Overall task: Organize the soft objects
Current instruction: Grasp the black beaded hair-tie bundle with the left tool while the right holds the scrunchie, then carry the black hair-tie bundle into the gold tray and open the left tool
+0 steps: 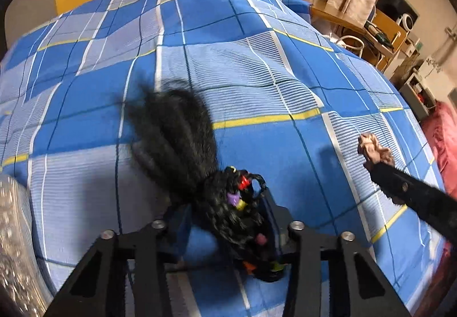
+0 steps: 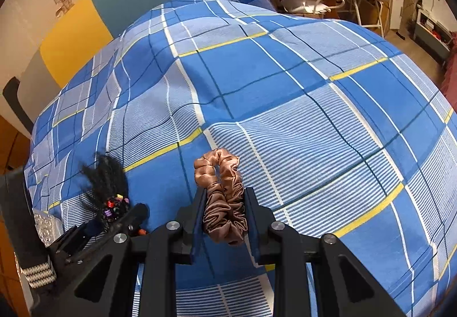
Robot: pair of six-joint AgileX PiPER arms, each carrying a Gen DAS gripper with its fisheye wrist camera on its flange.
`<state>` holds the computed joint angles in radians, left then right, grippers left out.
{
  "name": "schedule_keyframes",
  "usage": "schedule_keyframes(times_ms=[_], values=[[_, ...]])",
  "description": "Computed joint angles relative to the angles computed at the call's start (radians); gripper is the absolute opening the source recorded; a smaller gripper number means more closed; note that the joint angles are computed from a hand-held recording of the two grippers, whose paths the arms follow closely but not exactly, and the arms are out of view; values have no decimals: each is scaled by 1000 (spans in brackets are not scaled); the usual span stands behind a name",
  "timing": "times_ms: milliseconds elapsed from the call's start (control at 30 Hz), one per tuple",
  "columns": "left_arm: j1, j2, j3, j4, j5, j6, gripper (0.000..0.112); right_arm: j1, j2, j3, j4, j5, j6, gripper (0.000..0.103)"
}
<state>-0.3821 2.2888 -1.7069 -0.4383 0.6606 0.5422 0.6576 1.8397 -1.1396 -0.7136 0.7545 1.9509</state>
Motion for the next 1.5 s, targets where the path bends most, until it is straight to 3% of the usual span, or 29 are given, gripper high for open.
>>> schedule_keyframes(times_ms=[267, 500, 700, 967, 1100, 1300, 1500], values=[[74, -131, 219, -148, -11, 171, 33, 5, -1, 8, -31, -40, 12, 25], [162, -289, 504, -364, -34, 504, 32, 7, 17, -8, -41, -65, -14, 25], [289, -425, 707, -512, 23, 785, 32, 19, 50, -61, -12, -21, -92, 25], [469, -555, 836, -539, 153, 968, 32, 35, 86, -121, 9, 40, -171, 25], [588, -607, 855, -517, 246, 1025, 32, 35, 89, -117, 10, 16, -173, 25], [825, -651, 810, -480, 418, 1130, 32, 37, 102, -128, 22, 26, -188, 25], [1015, -597, 681, -434, 549, 1132, 32, 38, 111, -133, 35, 22, -194, 25]])
